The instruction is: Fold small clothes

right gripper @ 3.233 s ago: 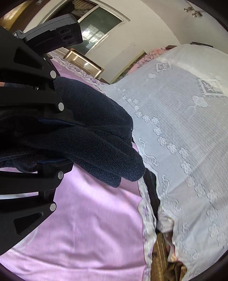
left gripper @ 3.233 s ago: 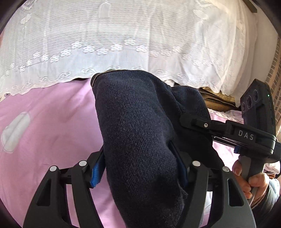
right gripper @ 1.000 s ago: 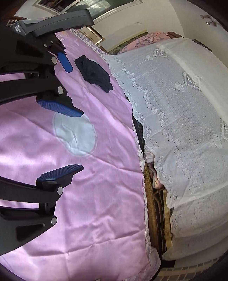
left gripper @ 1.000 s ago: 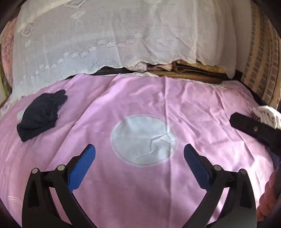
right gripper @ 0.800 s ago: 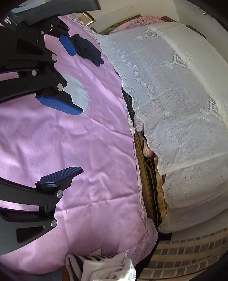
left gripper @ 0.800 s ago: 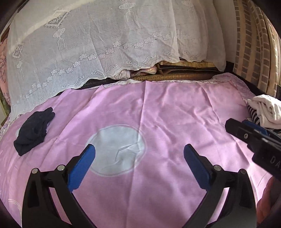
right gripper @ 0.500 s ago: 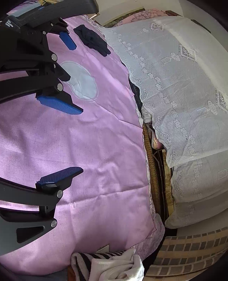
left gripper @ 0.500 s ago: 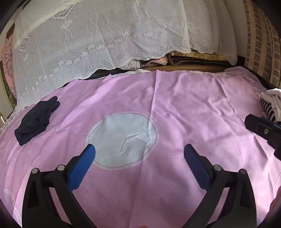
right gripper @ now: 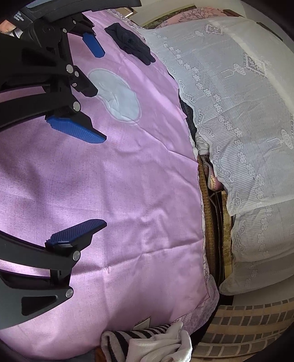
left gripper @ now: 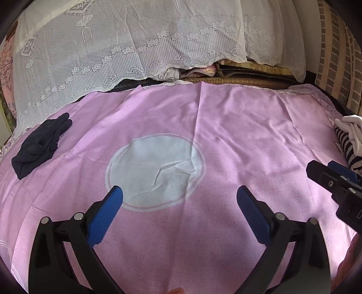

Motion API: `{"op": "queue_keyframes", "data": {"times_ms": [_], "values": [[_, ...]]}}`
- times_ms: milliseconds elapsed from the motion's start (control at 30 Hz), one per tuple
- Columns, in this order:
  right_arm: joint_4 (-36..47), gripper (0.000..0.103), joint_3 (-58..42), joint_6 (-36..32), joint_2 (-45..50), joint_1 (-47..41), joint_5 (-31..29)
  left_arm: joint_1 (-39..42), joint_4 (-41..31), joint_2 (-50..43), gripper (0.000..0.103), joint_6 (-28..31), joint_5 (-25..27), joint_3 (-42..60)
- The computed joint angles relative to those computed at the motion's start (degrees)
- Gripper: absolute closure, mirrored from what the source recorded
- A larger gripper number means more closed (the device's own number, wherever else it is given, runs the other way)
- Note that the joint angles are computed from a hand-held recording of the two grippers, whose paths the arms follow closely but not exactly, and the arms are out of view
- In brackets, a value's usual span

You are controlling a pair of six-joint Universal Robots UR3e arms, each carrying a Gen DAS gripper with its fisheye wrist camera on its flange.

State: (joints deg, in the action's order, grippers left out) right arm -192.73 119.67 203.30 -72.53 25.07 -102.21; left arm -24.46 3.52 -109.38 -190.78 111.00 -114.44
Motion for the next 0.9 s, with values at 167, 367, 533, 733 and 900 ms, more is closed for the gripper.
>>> {"op": "queue_keyframes", "data": {"times_ms": [167,367,533,733,900], "values": [[-4.74,0.027,5.66,2.12,-4.83,-3.42,0.34,-1.34,2.01,-0.30,0.005,0.49,2.18,-0.11],[-7.70,0.027,13.05,3.75,-11.17,-9.70,3.43,-2.03,2.51,-0.42,0.005,0.73,3.23,-0.07],[-9.37,0.027,19.27,4.45,-17.20,-15.37,7.33,-2.51,2.56,-0.46,0.005,1.14,3.38,-0.03],[-5.38,0.019,26.39,2.47,-30.77,-23.88,11.10,-3.46,-0.80,-0.47,0.005,2.22,-2.85,2.35],[-10.73,0.014,30.16,2.44,-30.85,-26.62,16.04,-7.25,-3.52,-2.45,0.005,3.55,-3.24,5.54]]}}
